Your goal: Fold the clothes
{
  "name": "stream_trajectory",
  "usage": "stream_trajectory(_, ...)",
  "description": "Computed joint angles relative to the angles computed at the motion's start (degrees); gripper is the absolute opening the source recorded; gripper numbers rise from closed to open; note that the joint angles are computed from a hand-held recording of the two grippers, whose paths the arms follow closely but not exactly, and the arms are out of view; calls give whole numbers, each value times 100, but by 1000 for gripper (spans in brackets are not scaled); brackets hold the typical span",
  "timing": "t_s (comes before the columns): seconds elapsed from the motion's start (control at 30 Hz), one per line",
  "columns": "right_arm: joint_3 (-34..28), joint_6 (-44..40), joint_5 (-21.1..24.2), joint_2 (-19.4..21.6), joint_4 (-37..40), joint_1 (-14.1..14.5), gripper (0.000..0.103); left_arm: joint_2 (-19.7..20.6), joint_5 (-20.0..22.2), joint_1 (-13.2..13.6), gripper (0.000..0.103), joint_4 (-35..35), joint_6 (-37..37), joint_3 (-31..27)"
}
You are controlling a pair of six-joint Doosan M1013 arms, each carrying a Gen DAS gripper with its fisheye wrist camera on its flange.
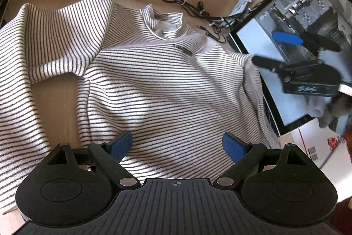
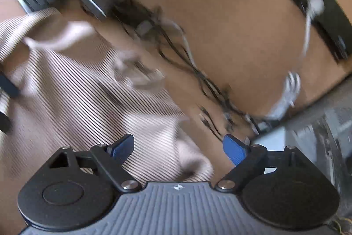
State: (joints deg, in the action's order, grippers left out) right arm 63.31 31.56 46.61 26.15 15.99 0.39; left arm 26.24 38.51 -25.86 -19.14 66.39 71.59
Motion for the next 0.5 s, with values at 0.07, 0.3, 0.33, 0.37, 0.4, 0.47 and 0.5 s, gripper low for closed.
stream_trajectory(0.07, -215, -93, 333, 119, 924, -57, 65, 31, -32, -9, 96, 19, -152, -48)
stream_trajectory(0.3, -1314, 1113, 1076, 1241, 1951, 204, 53, 31, -29, -106, 97, 441, -415, -37)
stream_trajectory(0.33, -1370, 1226, 1093, 1333, 1789, 259, 49, 21, -33, -121, 97, 495, -398, -24)
stream_trajectory(0.37, -1423, 1344, 1115, 1422, 1632, 311, 35, 6, -53, -134, 97, 537, -394, -1)
stream_trajectory(0.4, -1458, 1444, 1108, 1504, 1489, 362, 28, -9, -74, -146, 97, 578, -399, 23)
stream_trajectory(0.47, -1205, 991, 510, 1438, 1566, 434, 28, -32, -78, -169, 97, 656, -404, 58)
stream_trajectory(0.5, -1161, 743, 238, 1445, 1507, 490, 28, -40, -47, -180, 97, 692, -398, 61)
